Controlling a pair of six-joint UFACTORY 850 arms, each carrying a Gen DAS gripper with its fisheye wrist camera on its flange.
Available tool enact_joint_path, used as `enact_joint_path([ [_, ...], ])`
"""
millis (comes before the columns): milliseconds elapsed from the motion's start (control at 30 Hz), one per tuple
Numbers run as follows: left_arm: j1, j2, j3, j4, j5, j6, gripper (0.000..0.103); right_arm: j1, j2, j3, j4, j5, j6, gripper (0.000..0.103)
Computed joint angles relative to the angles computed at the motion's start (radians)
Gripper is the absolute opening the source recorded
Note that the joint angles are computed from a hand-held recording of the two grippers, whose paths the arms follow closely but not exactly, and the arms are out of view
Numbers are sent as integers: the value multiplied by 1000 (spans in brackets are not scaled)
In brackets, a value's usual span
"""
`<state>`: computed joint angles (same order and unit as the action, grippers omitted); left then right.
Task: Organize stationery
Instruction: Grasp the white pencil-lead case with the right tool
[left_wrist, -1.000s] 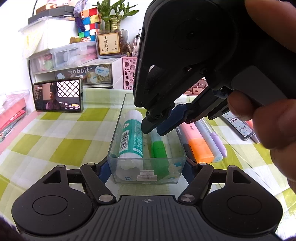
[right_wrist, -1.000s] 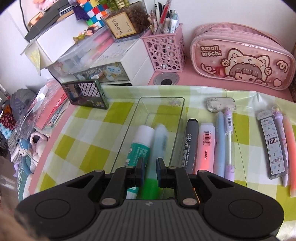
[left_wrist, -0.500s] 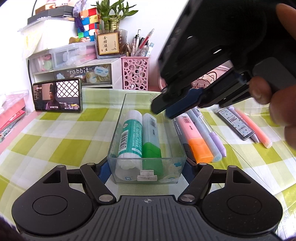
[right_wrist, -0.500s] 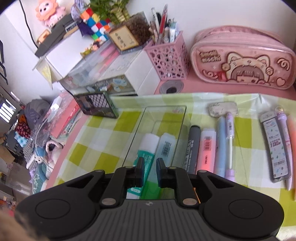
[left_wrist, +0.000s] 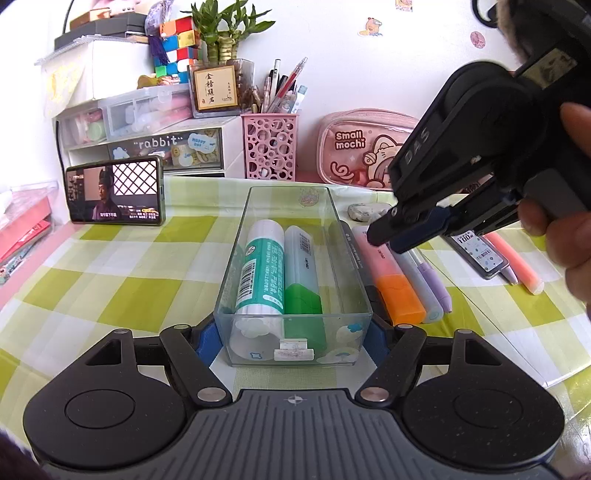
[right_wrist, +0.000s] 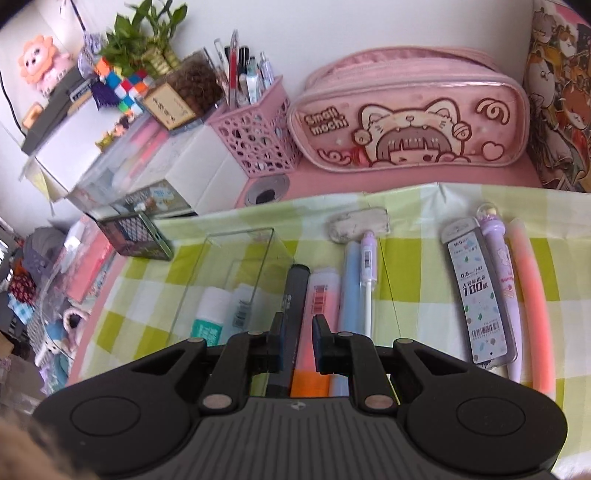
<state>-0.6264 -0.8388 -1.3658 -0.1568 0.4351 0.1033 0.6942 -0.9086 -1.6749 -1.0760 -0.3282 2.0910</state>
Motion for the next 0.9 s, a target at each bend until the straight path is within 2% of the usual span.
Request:
enact_joint_path([
  [133,0,0,0,1,0,-1,73,6,-55,-91,179,-101,-233,14],
  [533,0,0,1,-1,1,1,73,-1,-45,-72,157,-81,-209,15],
  [667,0,0,1,1,1,0,73,0,-26,-44,103,-78,-152,15],
  [900,1,0,1,1,2,0,73,-8,83,138,-173,-96,212,17],
])
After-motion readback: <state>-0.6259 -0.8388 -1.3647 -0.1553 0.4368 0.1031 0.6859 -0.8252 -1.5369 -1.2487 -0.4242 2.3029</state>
